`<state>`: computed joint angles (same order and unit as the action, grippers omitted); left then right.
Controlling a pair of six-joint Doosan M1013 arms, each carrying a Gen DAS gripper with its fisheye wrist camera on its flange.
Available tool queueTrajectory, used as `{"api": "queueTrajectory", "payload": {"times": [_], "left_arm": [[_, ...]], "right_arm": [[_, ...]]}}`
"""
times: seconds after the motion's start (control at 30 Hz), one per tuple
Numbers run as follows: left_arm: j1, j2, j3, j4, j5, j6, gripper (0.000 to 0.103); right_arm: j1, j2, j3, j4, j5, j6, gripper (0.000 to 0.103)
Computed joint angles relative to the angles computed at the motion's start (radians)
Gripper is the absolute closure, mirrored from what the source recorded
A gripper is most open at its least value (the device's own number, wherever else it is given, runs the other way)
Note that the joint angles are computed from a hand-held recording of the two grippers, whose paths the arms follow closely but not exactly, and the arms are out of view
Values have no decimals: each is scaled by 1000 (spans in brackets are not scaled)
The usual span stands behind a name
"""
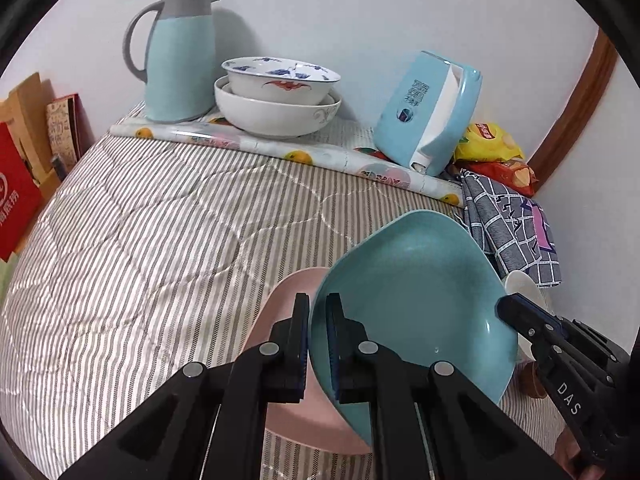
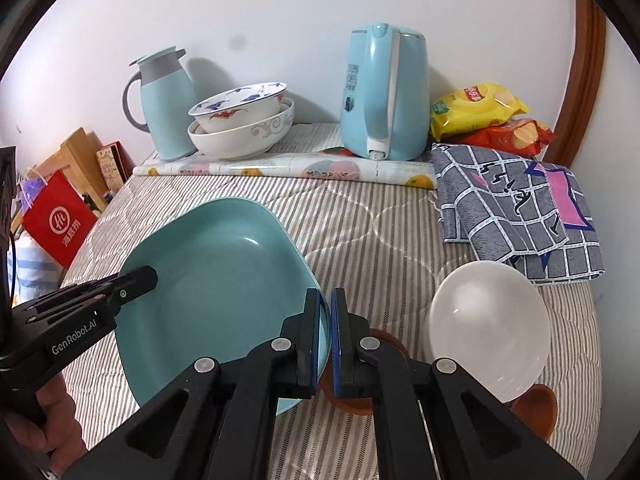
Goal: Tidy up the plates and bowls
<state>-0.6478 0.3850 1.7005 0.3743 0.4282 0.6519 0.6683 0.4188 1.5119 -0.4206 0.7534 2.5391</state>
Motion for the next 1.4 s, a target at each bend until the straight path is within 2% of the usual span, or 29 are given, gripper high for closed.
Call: {"api": "queueTrajectory", "payload": {"times": [0.57, 0.7, 0.97, 1.17, 1.27, 1.4], "left_arm": [[33, 0, 42, -60, -25, -3, 94], [39, 12, 36, -109, -22, 38, 94], [39, 30, 26, -131, -2, 48, 94], [38, 32, 25, -109, 13, 20, 94], [38, 32, 26, -102, 17, 7, 94], [38, 28, 32, -91, 22, -17, 94]], "right_arm": [[9, 43, -34, 63, -9, -89, 98], [5, 53, -38, 84, -5, -113, 98], [-8, 71, -49, 122, -1, -160, 98], [-15, 86, -69, 162, 16, -237, 97], [-25, 88, -68, 204, -1, -269, 97], [-18, 72, -53, 163, -12, -239, 95]]}}
